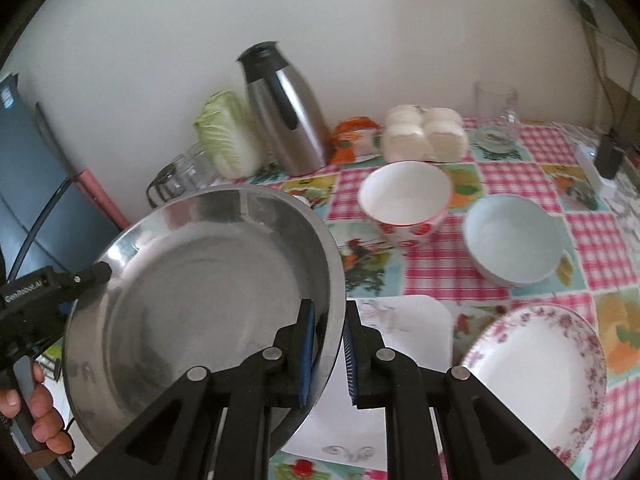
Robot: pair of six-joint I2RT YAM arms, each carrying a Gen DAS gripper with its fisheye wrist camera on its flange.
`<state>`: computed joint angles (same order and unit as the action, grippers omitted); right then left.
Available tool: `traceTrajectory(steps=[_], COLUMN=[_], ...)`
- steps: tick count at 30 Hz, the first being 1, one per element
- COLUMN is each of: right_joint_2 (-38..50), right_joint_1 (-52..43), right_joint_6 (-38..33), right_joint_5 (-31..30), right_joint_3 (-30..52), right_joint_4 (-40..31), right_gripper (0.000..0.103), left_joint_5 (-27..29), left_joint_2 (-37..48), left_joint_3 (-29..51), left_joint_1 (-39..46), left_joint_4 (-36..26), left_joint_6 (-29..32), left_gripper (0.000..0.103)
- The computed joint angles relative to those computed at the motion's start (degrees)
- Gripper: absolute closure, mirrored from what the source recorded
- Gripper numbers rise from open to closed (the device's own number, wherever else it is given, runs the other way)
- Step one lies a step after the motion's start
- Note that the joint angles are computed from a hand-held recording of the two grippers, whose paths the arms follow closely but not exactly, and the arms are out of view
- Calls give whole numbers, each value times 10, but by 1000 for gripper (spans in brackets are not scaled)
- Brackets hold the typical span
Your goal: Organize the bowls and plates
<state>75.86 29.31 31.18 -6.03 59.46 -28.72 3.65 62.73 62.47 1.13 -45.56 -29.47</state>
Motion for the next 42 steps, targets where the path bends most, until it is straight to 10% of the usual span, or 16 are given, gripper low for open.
traceTrajectory(steps=[19, 42], right_joint_2=[-23, -43], right_joint_1=[-84, -145], right_joint_6=[-16, -79], right_joint_5=[-14, 0], right_joint_3=[-20, -69], right_joint_4=[-19, -52], right_gripper=[87, 86], left_joint_5=[-2, -7], left_joint_2=[35, 144], left_joint_3=[-56, -38], left_joint_1=[-71, -178], left_joint_4=[110, 51], left_joint_6=[-86, -74], left_gripper=[74, 74])
